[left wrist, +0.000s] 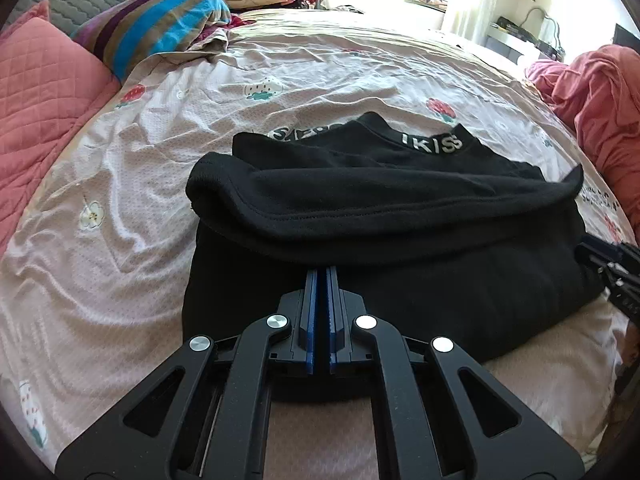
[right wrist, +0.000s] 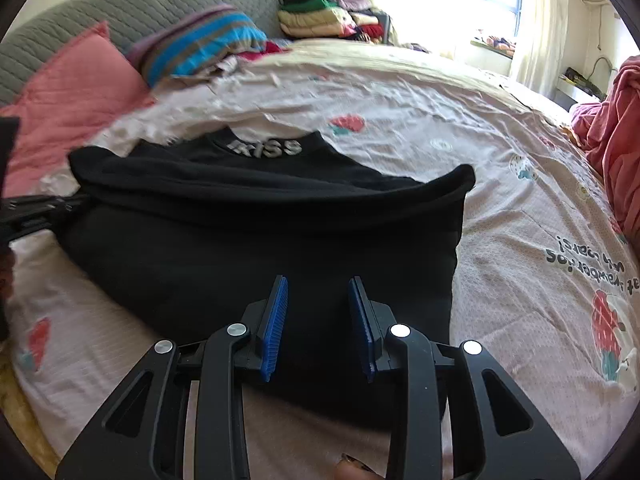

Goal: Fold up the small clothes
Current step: 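Lift the hem with both grippers and fold it toward the collar, then lay the hem down near the collar and open both grippers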

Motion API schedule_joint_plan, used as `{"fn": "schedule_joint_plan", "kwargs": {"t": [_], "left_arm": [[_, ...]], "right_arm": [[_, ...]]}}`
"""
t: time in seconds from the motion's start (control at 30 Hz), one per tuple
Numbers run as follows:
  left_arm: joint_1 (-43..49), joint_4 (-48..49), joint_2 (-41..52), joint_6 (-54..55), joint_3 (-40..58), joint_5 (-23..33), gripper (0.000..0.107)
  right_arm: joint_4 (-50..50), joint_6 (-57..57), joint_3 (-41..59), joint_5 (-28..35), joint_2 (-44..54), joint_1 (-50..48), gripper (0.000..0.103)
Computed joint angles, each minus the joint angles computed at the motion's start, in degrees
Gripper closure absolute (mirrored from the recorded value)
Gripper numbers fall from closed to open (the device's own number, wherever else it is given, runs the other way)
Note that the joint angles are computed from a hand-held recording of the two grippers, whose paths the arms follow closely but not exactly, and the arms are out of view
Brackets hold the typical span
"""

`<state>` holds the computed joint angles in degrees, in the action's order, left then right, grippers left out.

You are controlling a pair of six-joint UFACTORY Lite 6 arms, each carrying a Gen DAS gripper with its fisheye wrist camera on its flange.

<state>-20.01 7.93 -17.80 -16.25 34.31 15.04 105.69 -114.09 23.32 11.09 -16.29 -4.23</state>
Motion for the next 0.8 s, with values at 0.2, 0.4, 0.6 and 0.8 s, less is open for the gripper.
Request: {"fn": "schedule_joint_plan", "kwargs": {"t": [0.2, 0.4, 0.6, 0.8], "left_arm": [[0.6, 3.9, 8.1, -4.3, 4.9, -2.2, 0.107], [2.1, -0.9, 14.4, 0.0, 10.5, -3.1, 0.107], [5.2, -14.5, 19.5, 12.7, 17.9, -2.2, 0.107], [9.4, -34.3, 20.0, 30.5, 20.2, -3.4, 0.103]], "right_arm": [[23.8, -23.2, 7.1, -1.5, 11.2, 1.9, 0.073], [30.5, -28.9, 14.7, -3.1, 18.7, 3.0, 0.073], [30.8, -26.5, 21.3, -4.0, 23.3, 2.9, 0.073], [35.2, -28.3, 25.0, -4.5, 26.6, 0.9, 0.073]]}}
